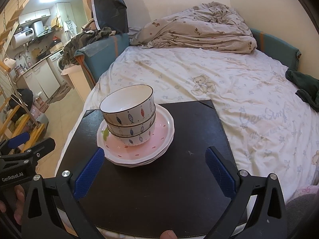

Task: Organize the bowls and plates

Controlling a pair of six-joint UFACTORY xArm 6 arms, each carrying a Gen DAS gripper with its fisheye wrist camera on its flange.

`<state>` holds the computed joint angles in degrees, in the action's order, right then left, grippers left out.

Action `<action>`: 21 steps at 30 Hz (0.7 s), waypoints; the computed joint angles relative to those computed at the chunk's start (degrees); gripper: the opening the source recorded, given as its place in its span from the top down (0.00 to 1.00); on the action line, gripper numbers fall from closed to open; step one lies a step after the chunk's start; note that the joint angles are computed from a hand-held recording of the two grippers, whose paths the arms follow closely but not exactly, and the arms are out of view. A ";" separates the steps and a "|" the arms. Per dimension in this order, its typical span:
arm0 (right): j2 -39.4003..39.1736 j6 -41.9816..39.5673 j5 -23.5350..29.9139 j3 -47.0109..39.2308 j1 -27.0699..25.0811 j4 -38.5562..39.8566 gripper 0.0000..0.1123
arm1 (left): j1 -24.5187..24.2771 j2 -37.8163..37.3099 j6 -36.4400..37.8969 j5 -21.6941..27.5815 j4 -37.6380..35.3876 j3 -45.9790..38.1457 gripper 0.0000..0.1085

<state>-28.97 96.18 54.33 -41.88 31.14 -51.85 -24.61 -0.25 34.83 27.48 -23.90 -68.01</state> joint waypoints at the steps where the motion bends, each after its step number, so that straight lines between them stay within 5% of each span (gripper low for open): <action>1: -0.07 0.16 0.19 0.00 0.14 -0.11 0.08 | 0.07 0.14 -0.15 0.13 0.10 -0.15 0.05; 21: -0.25 1.10 0.52 0.08 0.18 0.09 0.08 | 0.07 0.23 -0.10 0.01 0.00 -0.13 0.05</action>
<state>-29.22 97.28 54.85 -41.80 31.33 -51.76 -24.53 -0.02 34.73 27.49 -23.90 -68.13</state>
